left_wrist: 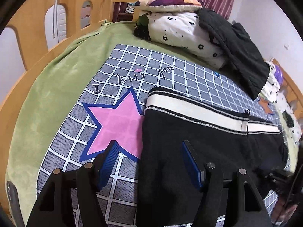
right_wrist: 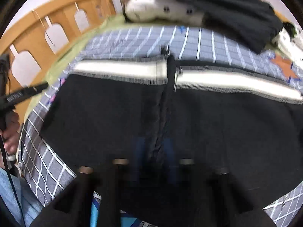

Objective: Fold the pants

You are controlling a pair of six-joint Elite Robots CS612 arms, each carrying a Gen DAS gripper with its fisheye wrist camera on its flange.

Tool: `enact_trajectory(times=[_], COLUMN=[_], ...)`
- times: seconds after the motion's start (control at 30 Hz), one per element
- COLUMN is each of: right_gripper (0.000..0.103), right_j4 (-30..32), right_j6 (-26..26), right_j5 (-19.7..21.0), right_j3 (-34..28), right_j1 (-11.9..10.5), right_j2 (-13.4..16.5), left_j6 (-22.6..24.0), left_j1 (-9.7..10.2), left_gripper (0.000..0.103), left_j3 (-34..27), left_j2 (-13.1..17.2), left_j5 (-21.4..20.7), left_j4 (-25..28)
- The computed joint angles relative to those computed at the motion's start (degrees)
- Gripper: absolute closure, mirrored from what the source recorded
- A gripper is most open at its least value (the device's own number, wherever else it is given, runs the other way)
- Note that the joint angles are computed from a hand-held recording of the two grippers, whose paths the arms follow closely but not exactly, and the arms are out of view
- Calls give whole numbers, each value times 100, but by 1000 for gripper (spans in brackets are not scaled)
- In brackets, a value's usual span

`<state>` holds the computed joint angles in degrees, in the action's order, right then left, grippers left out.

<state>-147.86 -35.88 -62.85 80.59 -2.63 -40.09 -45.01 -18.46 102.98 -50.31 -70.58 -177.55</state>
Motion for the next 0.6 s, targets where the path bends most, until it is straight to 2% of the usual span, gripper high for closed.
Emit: enact_trajectory(times=[0.07,0.13,0.2,0.27,0.33,0.37,0.4,0.43,0.47,0.53,0.57,0.6], right_gripper=[98,99,99,99,98,98,93,93,92,82,67,57], right_j4=[-211,-359,-600,-823,-887,-821,-646,-506,-482,-491,-569,-813], right_j6=[53,56,224,269,189,95,6,2,50,121,228,436], right_j5=[124,419,1052,1327,1046,646,320,233,343,620,730,792], right_j3=[129,272,509,715,811,805,754,674,661,618,575,518], right_j1=[-24,-104,-271,-341,-282,-210,-151,-120,-141,-178,-181,-161], right_j2=[-63,-154,-294,-373,-390,-350,-293,-237,-220,-231,-227,-197], left_j6=[-66,-92,-73,-74,-105,-122,-144,-157,-192,-218,-241,-264], left_j1=[36,44,42,52,73,85,95,102,105,116,129,139], left_gripper=[38,38,38,38,38,38,38,38,38,38,38,38], left_j3=[28,29,30,26,39,48,59,71,92,129,150,160], left_j2=[4,12,19,27,31,32,28,21,11,-1,-4,-3], left_j5=[-140,-178,-181,-217,-285,-325,-343,-341,-318,-333,-357,-371], left_j4=[-159,-234,-276,-303,-355,-384,-397,-398,-397,-432,-453,-455])
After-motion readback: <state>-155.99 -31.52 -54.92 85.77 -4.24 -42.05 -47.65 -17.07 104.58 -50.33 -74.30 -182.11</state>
